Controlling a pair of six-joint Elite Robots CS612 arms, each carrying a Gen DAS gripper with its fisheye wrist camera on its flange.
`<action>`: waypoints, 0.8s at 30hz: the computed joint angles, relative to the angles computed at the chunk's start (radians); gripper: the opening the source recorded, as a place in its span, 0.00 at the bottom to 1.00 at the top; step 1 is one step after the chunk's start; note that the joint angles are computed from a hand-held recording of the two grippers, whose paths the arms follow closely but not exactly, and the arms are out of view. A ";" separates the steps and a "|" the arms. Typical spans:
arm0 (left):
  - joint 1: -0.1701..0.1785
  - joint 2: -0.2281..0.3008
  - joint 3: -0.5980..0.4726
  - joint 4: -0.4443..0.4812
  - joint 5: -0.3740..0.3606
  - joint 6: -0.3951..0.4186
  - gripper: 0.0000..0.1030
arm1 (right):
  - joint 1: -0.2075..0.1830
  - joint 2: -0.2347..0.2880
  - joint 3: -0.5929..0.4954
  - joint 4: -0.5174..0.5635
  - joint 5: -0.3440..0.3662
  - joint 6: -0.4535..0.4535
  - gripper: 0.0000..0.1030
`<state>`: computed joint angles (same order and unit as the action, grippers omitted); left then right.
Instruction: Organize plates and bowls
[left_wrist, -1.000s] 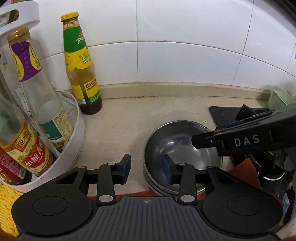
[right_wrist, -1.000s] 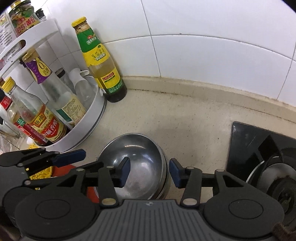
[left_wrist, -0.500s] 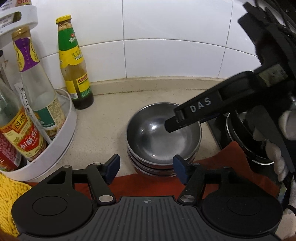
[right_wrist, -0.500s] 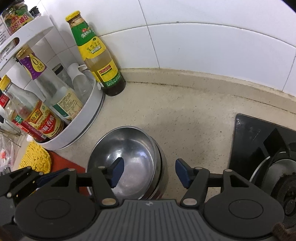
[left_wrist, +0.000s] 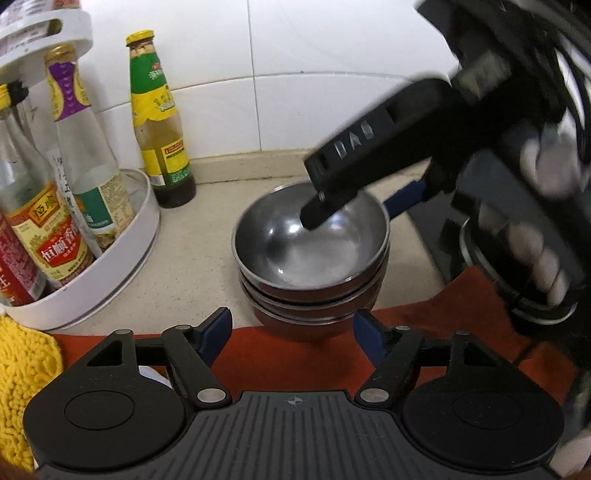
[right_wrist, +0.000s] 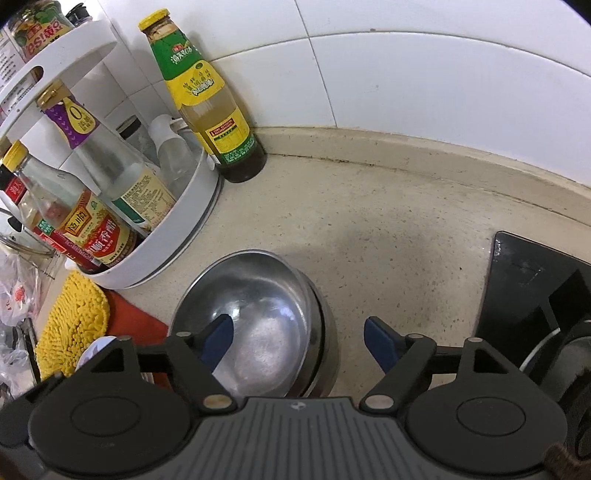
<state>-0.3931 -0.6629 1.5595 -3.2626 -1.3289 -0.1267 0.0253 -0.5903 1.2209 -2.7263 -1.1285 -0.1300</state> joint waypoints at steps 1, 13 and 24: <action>-0.001 0.006 -0.006 0.010 0.000 -0.006 0.76 | -0.001 0.004 -0.006 0.005 0.006 -0.004 0.72; -0.010 0.088 -0.090 0.015 0.032 -0.034 0.88 | -0.002 0.065 -0.109 0.143 0.059 -0.075 0.72; -0.007 0.128 -0.150 0.025 0.054 -0.030 0.91 | -0.005 0.096 -0.143 0.183 0.109 -0.136 0.72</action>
<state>-0.3996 -0.5347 1.4096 -3.2374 -1.2750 -0.1570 0.0198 -0.4947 1.0779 -2.5435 -1.0192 -0.2664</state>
